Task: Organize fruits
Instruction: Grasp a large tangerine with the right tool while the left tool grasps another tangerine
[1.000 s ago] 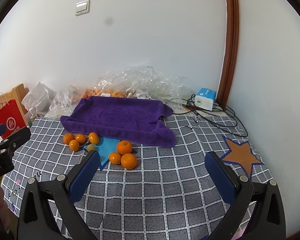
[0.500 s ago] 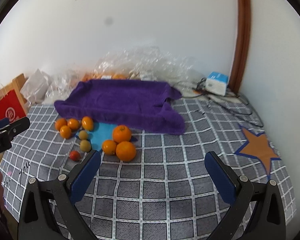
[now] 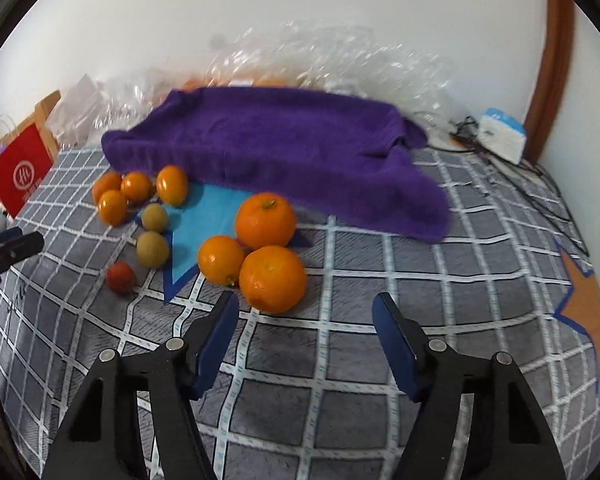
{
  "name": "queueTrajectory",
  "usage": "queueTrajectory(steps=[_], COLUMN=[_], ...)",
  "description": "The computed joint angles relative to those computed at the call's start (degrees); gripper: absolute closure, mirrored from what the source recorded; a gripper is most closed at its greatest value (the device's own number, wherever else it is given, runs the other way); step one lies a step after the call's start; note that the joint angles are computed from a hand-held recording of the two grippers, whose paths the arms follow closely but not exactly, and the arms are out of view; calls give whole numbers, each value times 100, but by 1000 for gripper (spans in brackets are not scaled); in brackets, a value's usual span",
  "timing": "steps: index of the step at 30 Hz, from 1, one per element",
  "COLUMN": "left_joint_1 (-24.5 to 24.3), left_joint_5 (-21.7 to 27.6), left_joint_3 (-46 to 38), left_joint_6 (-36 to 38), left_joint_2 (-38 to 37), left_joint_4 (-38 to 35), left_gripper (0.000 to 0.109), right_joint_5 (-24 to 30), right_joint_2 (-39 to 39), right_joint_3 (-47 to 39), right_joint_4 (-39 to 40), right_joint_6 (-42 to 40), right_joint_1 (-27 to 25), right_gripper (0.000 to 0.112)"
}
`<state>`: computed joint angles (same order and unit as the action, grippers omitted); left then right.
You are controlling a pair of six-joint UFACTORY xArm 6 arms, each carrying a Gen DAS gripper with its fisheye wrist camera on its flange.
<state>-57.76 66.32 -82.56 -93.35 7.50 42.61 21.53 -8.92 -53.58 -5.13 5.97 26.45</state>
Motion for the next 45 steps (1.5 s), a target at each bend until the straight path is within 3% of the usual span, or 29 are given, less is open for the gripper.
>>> queueTrajectory(steps=[6, 13, 22, 28, 32, 35, 37, 41, 45], left_joint_1=[178, 451, 809, 1002, 1122, 1220, 1225, 1133, 1114], left_joint_5=[-327, -697, -926, -1025, -1311, -1702, -1770, -1368, -1277], left_joint_3=[46, -315, -412, -794, -765, -621, -569, -503, -506], left_joint_6=[159, 486, 517, 950, 1033, 1118, 1094, 1017, 1076], left_joint_2=[44, 427, 455, 823, 906, 883, 851, 707, 725], left_joint_4=[-82, -229, -82, -284, -445, -610, -602, -489, -428], left_gripper=[21, 21, 31, 42, 52, 69, 69, 70, 69], right_joint_5=[58, -10, -62, -120, -61, -93, -91, -105, -117], right_joint_2=[389, 531, 308, 317, 362, 376, 382, 369, 417], right_joint_3=[-323, -390, -164, -133, -194, -192, -198, -191, -224], right_joint_4=[477, 757, 434, 735, 548, 401, 430, 161, 369], right_joint_6=[-420, -892, -527, -595, -453, -344, -356, -133, -200], right_joint_1=[12, 63, -242, -332, -316, -309, -316, -353, -393], right_gripper=[48, 73, 73, 73, 72, 72, 72, 73, 73])
